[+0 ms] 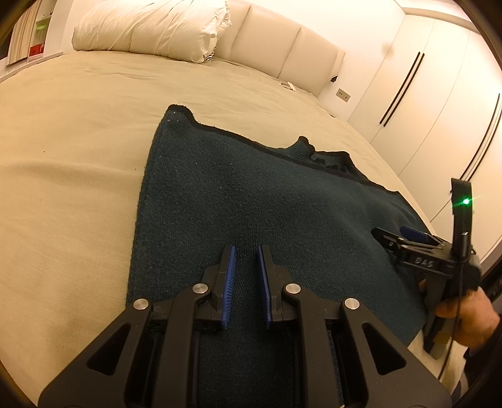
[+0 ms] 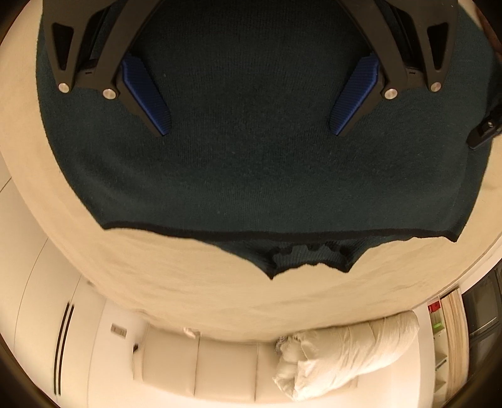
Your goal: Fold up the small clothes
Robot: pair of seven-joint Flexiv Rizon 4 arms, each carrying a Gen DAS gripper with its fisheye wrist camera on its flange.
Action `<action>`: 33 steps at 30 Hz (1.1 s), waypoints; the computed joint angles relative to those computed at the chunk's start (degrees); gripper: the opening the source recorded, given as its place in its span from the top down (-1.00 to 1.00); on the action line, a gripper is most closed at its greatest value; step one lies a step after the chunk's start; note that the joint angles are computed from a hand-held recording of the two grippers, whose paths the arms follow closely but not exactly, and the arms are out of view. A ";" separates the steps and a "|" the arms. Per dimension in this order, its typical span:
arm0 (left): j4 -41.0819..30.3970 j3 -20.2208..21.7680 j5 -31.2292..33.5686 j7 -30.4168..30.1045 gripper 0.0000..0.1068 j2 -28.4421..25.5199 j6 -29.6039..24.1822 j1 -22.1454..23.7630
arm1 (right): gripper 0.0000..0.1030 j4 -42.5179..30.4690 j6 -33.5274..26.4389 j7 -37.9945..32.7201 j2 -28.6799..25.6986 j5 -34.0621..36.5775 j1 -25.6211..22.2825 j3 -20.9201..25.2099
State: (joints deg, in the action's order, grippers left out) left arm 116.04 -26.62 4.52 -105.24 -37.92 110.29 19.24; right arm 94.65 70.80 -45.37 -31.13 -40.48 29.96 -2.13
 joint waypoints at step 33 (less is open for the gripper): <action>22.77 -20.36 7.88 -40.19 -0.47 -1.30 20.79 21.16 | -0.97 15.03 23.35 1.43 11.96 -1.10 -0.11 4.66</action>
